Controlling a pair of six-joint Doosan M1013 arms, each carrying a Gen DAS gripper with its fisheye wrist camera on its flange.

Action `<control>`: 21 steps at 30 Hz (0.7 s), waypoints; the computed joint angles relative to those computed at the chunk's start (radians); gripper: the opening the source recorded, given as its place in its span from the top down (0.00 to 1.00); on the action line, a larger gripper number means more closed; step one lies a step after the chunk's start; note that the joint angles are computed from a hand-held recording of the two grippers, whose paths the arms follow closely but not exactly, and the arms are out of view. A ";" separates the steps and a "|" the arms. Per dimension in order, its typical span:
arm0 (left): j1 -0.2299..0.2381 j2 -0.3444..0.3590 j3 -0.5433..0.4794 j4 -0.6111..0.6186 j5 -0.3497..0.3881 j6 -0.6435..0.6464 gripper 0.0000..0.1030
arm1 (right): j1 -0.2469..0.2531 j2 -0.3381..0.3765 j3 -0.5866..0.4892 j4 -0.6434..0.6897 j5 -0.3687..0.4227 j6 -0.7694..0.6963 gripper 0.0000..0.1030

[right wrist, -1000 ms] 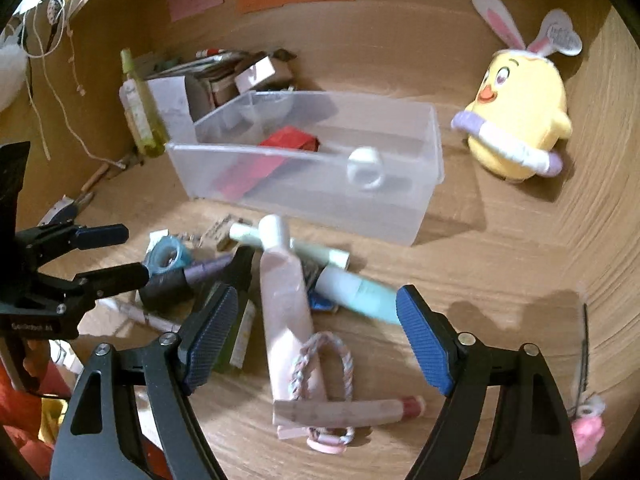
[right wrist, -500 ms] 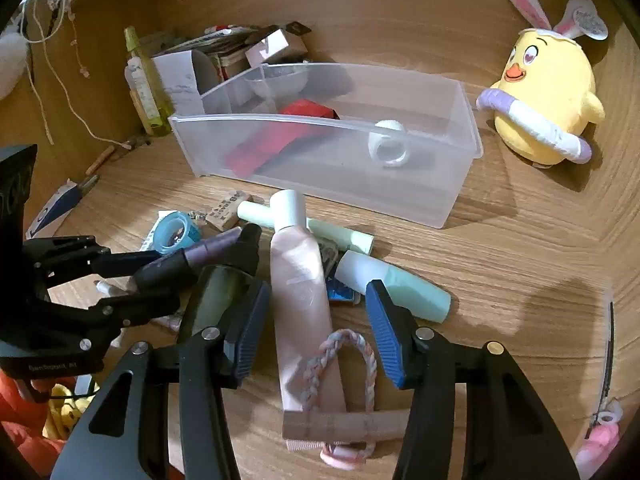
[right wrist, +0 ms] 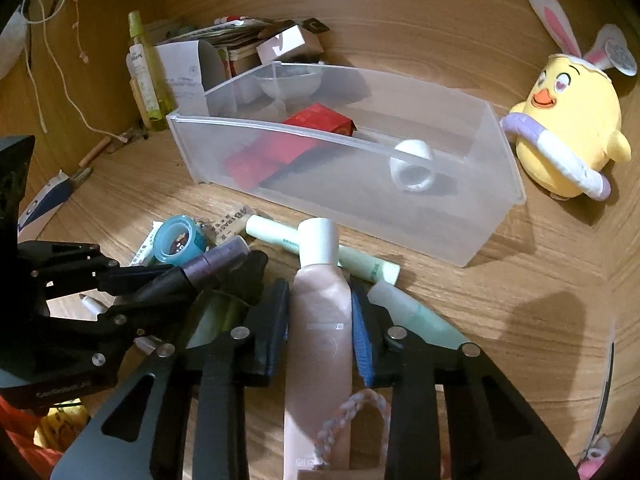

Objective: Organize objects
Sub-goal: 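Grasp the black mascara tube with the left gripper while the right grasps the pink tube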

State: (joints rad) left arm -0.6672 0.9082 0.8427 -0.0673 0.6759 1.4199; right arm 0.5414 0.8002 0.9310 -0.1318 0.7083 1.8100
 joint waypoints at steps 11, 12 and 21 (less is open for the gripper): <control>0.005 -0.049 0.065 0.016 -0.117 -0.037 0.75 | 0.001 -0.055 0.068 -0.047 -0.123 0.080 0.91; 0.006 -0.052 0.068 0.019 -0.126 -0.041 0.75 | 0.001 -0.059 0.072 -0.053 -0.132 0.087 0.91; 0.015 -0.075 0.107 0.018 -0.162 -0.077 0.75 | -0.013 -0.021 -0.002 0.081 -0.021 -0.017 0.82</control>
